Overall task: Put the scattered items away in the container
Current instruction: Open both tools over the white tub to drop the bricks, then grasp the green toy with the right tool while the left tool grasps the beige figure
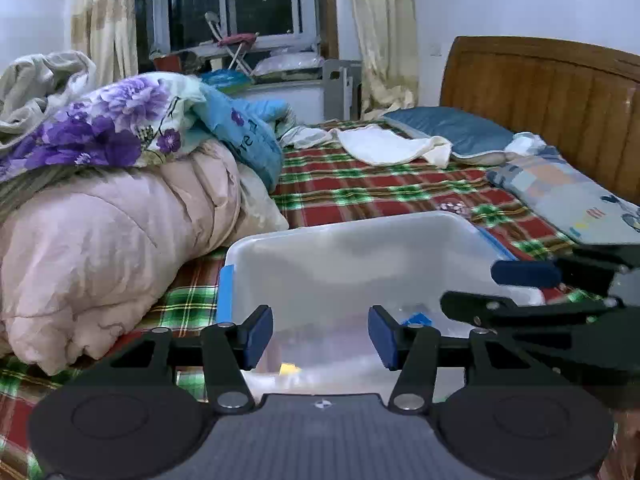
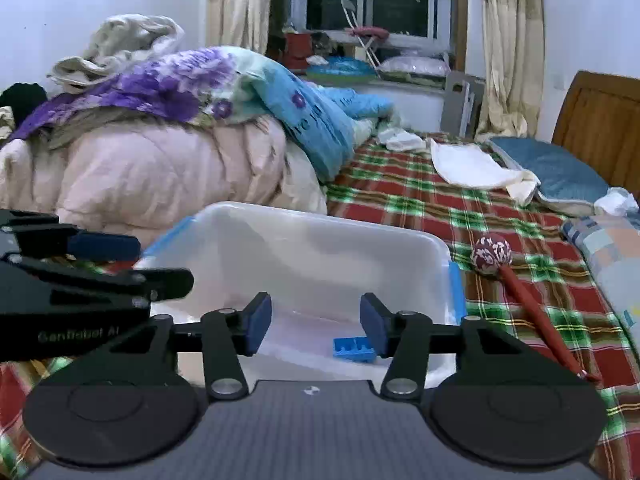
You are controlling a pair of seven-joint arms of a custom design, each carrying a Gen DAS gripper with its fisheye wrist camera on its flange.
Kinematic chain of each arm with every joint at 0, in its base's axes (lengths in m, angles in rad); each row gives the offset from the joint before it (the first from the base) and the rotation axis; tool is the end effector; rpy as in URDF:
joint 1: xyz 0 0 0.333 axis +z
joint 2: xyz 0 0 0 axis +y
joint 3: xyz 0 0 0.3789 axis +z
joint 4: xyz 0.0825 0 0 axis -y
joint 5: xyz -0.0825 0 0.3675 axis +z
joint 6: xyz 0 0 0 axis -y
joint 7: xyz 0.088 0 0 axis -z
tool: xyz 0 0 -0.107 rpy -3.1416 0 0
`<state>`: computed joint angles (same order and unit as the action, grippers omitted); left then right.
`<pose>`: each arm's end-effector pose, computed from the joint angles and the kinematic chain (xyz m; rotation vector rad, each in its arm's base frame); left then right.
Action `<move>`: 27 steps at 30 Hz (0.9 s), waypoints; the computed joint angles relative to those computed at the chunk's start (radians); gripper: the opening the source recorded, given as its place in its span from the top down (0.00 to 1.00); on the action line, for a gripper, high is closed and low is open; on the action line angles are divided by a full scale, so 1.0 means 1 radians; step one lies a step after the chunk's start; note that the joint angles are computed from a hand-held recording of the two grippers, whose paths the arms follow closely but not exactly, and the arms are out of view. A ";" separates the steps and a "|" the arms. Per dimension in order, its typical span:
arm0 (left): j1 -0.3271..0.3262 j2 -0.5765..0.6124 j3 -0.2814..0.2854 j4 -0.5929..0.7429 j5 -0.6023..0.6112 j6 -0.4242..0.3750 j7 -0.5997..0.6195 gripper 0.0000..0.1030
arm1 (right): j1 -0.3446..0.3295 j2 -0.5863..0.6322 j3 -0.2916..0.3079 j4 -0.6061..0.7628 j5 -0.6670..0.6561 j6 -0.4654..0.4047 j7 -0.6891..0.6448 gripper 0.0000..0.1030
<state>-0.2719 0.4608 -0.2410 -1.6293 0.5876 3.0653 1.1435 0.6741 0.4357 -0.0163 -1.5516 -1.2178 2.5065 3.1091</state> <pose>0.6353 -0.3631 0.5382 -1.1476 2.0899 -1.1002 0.5733 0.4547 0.5148 -1.5783 1.6229 -0.9446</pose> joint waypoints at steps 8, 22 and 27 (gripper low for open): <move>0.040 -0.137 0.009 -0.278 0.033 0.106 -0.036 0.40 | 0.048 -0.062 0.030 -0.130 -0.142 -0.013 0.133 0.46; 0.070 -0.123 0.010 -0.435 0.072 0.102 -0.056 0.40 | 0.048 0.011 0.060 -0.208 -0.075 0.049 0.098 0.51; 0.152 -0.072 -0.083 -0.404 0.022 0.059 0.040 0.40 | 0.045 0.031 0.049 -0.206 -0.053 0.044 0.113 0.52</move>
